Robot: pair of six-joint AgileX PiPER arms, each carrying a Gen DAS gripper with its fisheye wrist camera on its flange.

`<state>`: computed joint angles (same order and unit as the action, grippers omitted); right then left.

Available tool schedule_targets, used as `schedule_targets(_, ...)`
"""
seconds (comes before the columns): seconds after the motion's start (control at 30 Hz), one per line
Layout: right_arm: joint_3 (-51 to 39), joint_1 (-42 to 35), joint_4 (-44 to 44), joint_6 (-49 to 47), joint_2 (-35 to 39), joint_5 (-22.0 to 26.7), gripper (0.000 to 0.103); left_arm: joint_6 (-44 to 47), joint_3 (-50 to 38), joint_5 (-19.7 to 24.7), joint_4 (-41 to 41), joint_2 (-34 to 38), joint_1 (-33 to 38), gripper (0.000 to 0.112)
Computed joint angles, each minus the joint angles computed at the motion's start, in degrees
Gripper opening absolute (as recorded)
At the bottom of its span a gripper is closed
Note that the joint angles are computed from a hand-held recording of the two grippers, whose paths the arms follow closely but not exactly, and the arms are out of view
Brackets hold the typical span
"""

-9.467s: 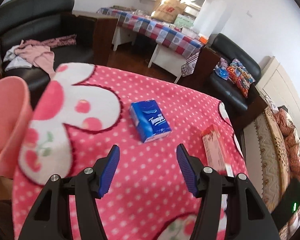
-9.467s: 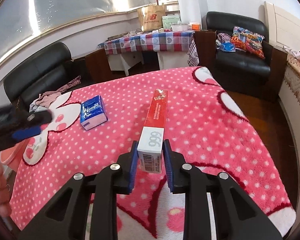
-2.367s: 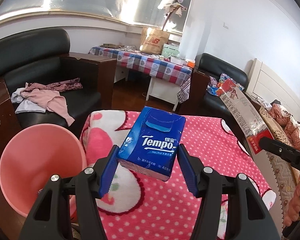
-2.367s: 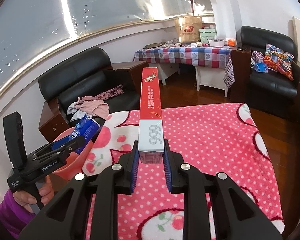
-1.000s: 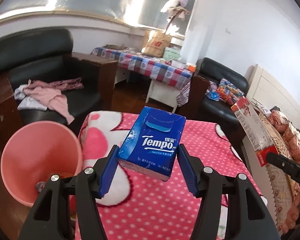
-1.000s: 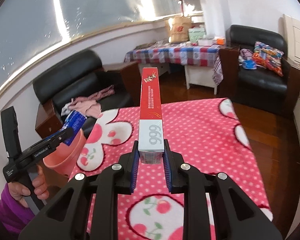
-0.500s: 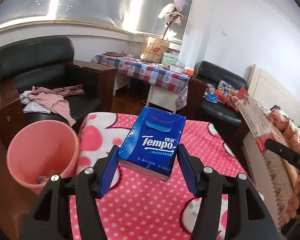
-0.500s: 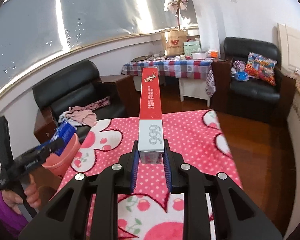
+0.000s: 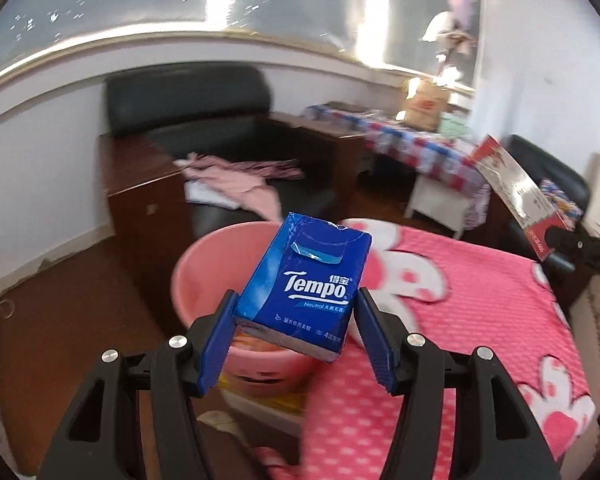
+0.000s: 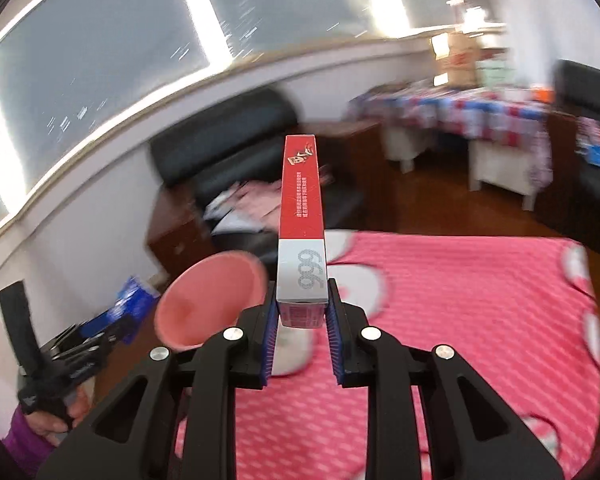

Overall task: Collect trash
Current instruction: 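Lift and carry the tissue pack and red box over the pink bucket with both grippers, then open both grippers to drop the tissue pack and red box into the bucket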

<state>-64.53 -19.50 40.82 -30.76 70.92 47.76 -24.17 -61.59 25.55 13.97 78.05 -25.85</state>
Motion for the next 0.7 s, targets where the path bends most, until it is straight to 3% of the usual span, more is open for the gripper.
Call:
schedule_targets(0.1,-6.6,11.2,-7.0,8.3,7.9,-1.1,0.023,6.5,-1.5,-0.8,-5.3,3.9,5.4,0.058)
schedule_targets(0.23,-14.4,20.7,-15.9,17.4,16.8,0.9,0.023,16.5,-7.9,2.5,-15.2,11.4,9.4,0.058)
schedule_targets(0.47,-26.3,25.1,-22.6,25.7,29.8,9.1,0.023,19.3,-17.5,8.3,-17.1,21.5,10.2,0.058)
schedule_targets(0.7,-34.8,27.5,-28.3,30.4,37.9,12.3,0.023,21.0,-22.7,11.2,-16.4,28.3,9.7,0.058)
